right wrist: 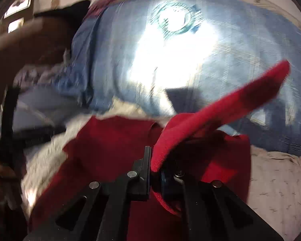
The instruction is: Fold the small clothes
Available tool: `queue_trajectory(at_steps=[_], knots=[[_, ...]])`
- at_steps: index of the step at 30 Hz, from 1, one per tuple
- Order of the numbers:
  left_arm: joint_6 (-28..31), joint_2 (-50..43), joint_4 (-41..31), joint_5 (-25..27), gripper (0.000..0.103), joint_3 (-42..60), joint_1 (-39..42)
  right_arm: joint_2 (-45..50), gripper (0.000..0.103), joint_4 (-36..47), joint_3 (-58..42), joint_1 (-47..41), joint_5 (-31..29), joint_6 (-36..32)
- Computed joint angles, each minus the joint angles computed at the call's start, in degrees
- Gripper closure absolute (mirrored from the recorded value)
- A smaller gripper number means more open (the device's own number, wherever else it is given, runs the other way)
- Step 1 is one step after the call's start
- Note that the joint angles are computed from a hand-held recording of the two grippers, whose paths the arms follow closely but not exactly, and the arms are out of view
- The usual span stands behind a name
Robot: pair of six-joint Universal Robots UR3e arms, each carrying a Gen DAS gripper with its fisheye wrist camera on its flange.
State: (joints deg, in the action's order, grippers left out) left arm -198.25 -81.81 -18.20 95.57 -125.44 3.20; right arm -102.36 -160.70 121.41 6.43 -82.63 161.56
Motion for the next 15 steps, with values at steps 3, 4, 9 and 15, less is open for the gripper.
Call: queue_trajectory(at_steps=[3,4,9,15], knots=[[1.55,1.03,-0.72,-2.65,0.041,-0.77,1.55,10.85,0.081,-1.26,-0.31,6.32,-6.21,0.64],[2.20,1.23,-0.72,-3.36,0.041,-0.78,1.96,11.05,0.079,-2.73,1.51,5.99,-6.24,0.72],[3.67,0.34,2.59,-8.21,0.036,-1.49,3.78,-2.11,0.051,1.42,8.17,-2.46,0.94,-0.60],[2.08,-9.68,2.36,-13.71,0.033,6.37,0.63,-16.99,0.046,13.81,9.91,-18.00,12.83,-3.28]])
